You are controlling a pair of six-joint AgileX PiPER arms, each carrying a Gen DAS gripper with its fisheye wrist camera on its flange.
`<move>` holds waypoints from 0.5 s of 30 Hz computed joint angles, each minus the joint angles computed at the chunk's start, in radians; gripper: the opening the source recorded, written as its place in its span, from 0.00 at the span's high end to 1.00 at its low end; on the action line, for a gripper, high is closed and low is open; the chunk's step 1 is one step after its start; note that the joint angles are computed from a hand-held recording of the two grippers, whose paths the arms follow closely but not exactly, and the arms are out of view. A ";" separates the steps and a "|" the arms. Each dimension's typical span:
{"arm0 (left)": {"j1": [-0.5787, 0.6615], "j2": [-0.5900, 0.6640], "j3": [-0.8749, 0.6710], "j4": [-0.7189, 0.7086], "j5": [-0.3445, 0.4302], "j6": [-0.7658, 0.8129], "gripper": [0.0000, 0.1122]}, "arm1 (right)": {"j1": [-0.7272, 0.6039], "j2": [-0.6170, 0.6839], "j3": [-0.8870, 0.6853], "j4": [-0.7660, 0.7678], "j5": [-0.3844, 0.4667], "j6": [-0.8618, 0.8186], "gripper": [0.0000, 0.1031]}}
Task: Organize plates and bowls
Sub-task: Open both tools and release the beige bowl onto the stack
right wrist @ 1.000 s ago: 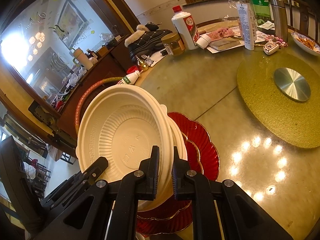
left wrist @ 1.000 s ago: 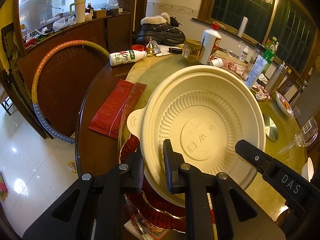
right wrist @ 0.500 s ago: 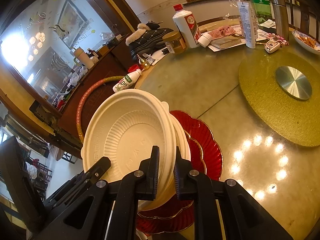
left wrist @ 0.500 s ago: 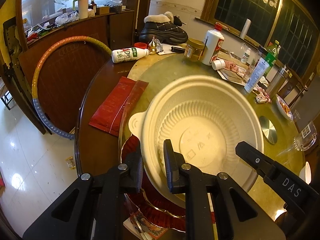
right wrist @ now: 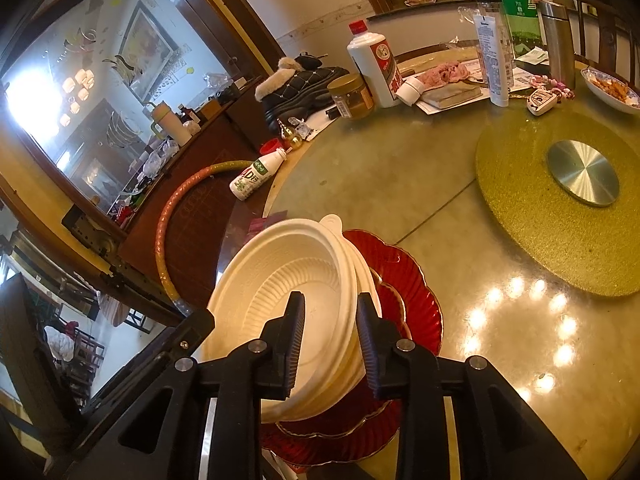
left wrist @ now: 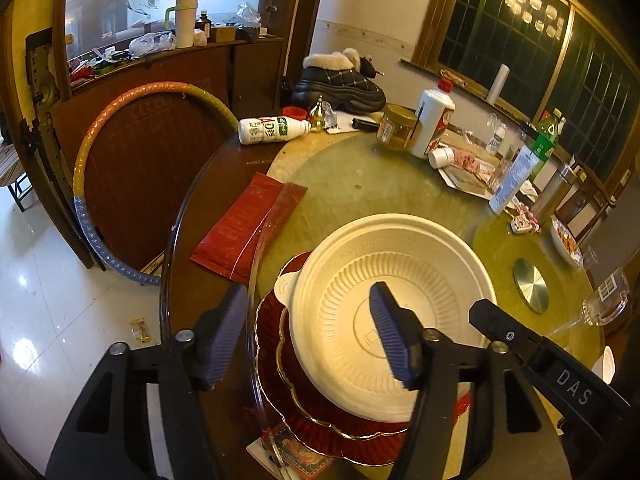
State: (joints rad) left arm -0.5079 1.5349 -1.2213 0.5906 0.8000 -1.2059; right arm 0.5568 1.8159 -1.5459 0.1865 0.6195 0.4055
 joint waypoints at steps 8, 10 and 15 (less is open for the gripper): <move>-0.016 -0.020 0.008 0.010 0.007 -0.032 0.36 | -0.018 -0.052 0.065 0.087 -0.061 -0.066 0.44; -0.030 -0.024 0.006 0.027 0.016 -0.051 0.36 | -0.026 -0.073 0.092 0.130 -0.087 -0.100 0.39; -0.072 -0.055 0.023 0.093 0.014 -0.130 0.35 | -0.045 -0.118 0.144 0.208 -0.122 -0.168 0.24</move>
State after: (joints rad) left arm -0.5801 1.4798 -1.1985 0.6839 0.8135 -1.3363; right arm 0.5120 1.6983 -1.4020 0.3945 0.4971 0.2373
